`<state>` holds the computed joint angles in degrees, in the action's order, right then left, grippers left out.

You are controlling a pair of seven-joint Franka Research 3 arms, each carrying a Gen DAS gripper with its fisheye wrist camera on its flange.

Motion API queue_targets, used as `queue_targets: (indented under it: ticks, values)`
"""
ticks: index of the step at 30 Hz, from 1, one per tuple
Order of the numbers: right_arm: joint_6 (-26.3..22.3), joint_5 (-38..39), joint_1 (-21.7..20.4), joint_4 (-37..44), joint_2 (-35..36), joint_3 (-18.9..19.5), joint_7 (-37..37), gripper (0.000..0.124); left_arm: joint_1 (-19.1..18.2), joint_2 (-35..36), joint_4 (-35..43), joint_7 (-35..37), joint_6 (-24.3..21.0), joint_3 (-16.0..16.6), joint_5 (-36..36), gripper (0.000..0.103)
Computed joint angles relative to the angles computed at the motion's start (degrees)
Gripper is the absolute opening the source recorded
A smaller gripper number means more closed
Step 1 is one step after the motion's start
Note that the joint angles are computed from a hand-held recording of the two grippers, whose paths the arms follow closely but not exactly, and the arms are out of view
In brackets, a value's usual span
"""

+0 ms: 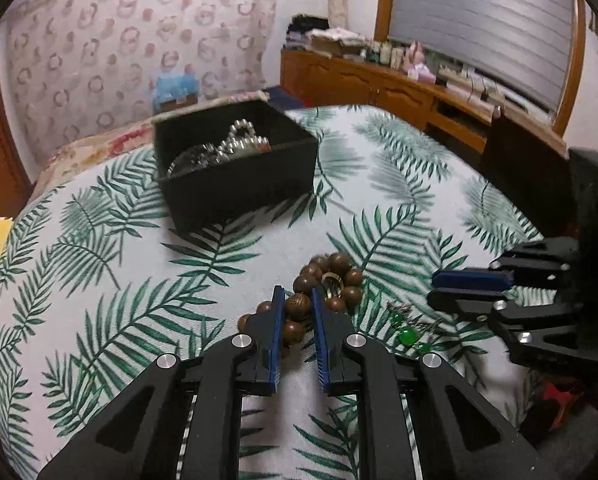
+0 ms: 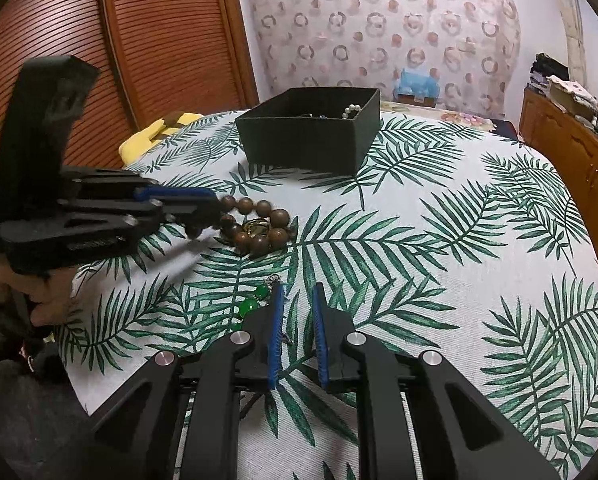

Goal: Organize jewelry
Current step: 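Grasp the brown bead bracelet with the left gripper while the right gripper grasps the green pendant, then carry the bead bracelet and green pendant into the black box and release both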

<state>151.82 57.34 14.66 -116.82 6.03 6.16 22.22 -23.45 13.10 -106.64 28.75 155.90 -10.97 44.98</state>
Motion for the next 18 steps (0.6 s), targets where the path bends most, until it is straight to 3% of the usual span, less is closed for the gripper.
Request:
queue_targets:
  ticks: [5,11,18]
  values:
    - [1.1,-1.8,0.4,-0.4,-0.3,0.1,0.9,0.016,-0.2,-4.1,-3.3,-7.5,2.3,0.6,6.2,0.012]
    - [-0.8,-3.2,1.3,-1.2,-1.6,0.4,0.0,0.016,1.1,-7.4,-5.5,-15.3,3.6,-0.3,13.2,0.012]
    - [0.0,-11.4,2.6,-0.8,-0.7,0.1,5.6,0.016,3.1,-10.5,-7.5,-20.1,4.0,-1.9,17.7,0.012]
